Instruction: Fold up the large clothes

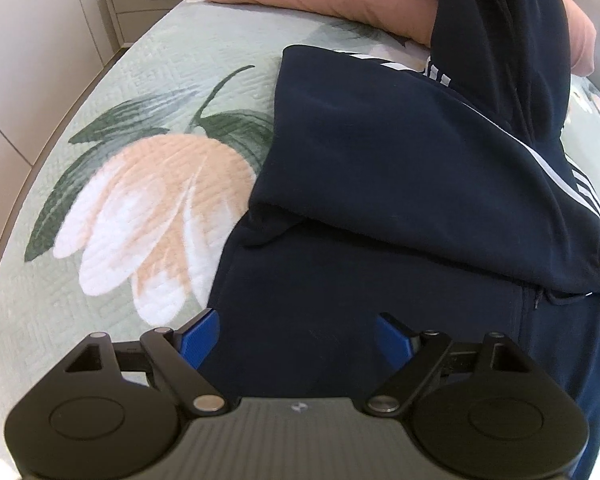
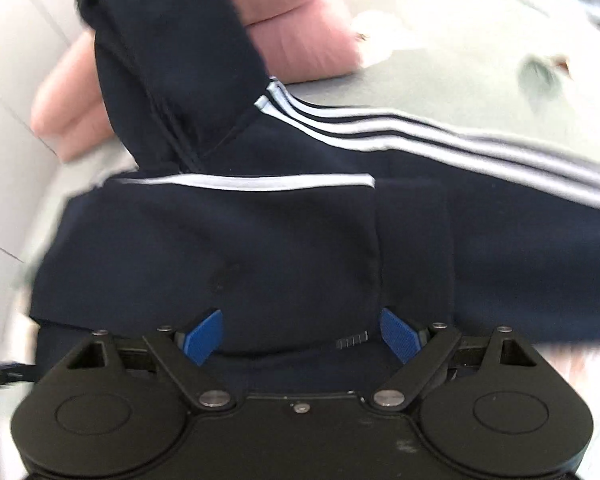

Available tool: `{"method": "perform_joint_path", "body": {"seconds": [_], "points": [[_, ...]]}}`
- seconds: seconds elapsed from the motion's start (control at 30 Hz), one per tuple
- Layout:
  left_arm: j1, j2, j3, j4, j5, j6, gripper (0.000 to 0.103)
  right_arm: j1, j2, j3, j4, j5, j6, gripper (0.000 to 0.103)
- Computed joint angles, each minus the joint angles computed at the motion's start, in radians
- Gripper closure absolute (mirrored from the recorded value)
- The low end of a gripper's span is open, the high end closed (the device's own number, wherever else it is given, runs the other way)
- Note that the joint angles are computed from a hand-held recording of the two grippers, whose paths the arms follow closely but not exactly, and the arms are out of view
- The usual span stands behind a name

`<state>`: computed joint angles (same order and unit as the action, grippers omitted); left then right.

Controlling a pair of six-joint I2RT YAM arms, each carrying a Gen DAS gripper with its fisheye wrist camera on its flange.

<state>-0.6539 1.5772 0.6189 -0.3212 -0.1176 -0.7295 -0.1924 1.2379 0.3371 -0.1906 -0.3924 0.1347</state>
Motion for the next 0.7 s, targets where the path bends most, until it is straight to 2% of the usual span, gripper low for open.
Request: {"method": "perform_joint_path", "body": {"seconds": [0.03,0.13,0.23,0.33,0.43,0.5,0.6,0.7], "points": [[-0.004,0.0,0.011,-0.011,0.007,-0.015,0.017,-0.086,-0.025,0.006,-0.086,-0.068,-0.055,0.001],[-0.027,0.013,0.033,-0.021,0.017,-0.069,0.017,-0.416,0.094,0.067,-0.239,-0.182,-0.294,0.001],[-0.049,0.036,0.051,-0.01,0.028,-0.136,0.017,-0.731,0.294,0.161,-0.321,-0.188,-0.533,0.001],[-0.082,0.068,0.082,0.004,0.016,-0.199,0.017,-0.952,0.475,0.281,-0.34,-0.194,-0.643,0.001],[-0.132,0.113,0.13,0.001,-0.014,-0.223,0.017,-1.097,0.615,0.414,-0.331,-0.215,-0.672,0.002],[-0.158,0.142,0.154,-0.001,-0.017,-0.239,0.017,-1.142,0.7,0.491,-0.286,-0.229,-0.612,0.002],[-0.178,0.165,0.164,0.012,0.005,-0.264,0.017,-1.216,0.833,0.619,-0.298,-0.336,-0.544,0.002],[-0.19,0.174,0.168,0.013,0.005,-0.27,0.017,-1.243,0.906,0.674,-0.266,-0.424,-0.444,0.002]]}}
